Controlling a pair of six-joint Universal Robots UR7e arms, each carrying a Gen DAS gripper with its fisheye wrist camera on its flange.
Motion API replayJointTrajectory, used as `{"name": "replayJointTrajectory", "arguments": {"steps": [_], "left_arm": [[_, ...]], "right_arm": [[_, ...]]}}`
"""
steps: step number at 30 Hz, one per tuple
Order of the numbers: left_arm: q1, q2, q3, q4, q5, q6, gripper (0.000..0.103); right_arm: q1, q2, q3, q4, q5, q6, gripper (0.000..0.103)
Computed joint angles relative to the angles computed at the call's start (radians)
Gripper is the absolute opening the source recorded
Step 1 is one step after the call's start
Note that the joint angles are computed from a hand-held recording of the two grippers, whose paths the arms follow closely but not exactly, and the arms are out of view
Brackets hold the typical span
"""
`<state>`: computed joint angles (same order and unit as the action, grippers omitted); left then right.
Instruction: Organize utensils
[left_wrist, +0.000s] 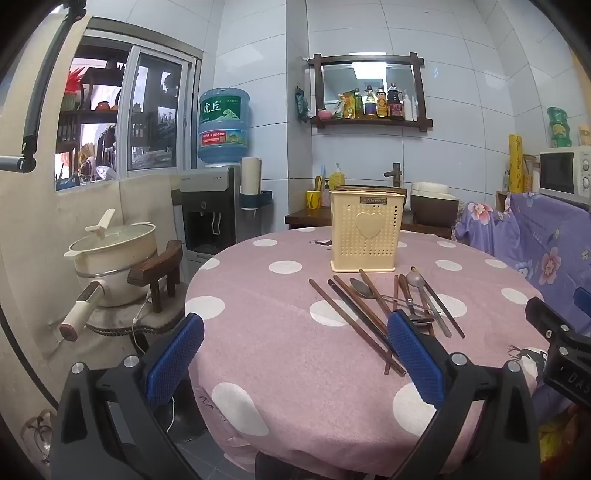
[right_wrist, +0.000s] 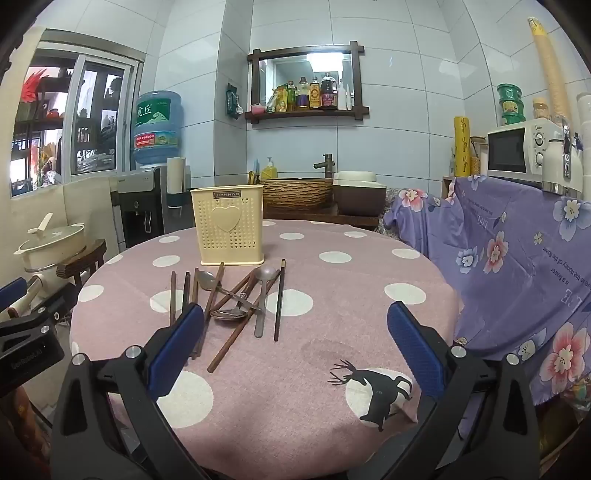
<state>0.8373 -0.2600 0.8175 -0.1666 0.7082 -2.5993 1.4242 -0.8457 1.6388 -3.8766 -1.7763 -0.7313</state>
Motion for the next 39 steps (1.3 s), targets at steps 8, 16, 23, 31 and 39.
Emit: {"name": "replayJointTrajectory", "arguments": {"steps": [8, 16, 23, 31, 39], "left_arm": [[-0.009, -0.019, 0.039, -0.027, -0.004, 0.004, 0.098], [-0.003, -0.003, 0.006, 0.007, 0.007, -0.013, 0.098], [-0.003, -0.004, 0.008, 0.008, 0.009, -0.015, 0.098], [-0.003, -0.006, 0.012, 0.008, 0.010, -0.016, 0.098], [-0.003, -0.005, 0.012, 0.005, 0.010, -0.015, 0.098]], "right_arm": [[0.003, 0.002, 0.001, -0.001, -0.007, -0.001, 0.098], [0.007, 0.005, 0.005, -0.010, -0.010, -0.001, 0.098], [0.004, -0.002, 0.010, -0.005, -0.003, -0.001, 0.098], [0.005, -0.002, 0.010, -0.006, -0.003, -0.002, 0.098], [0.007, -0.004, 0.013, -0.008, -0.005, -0.002, 0.098]]}}
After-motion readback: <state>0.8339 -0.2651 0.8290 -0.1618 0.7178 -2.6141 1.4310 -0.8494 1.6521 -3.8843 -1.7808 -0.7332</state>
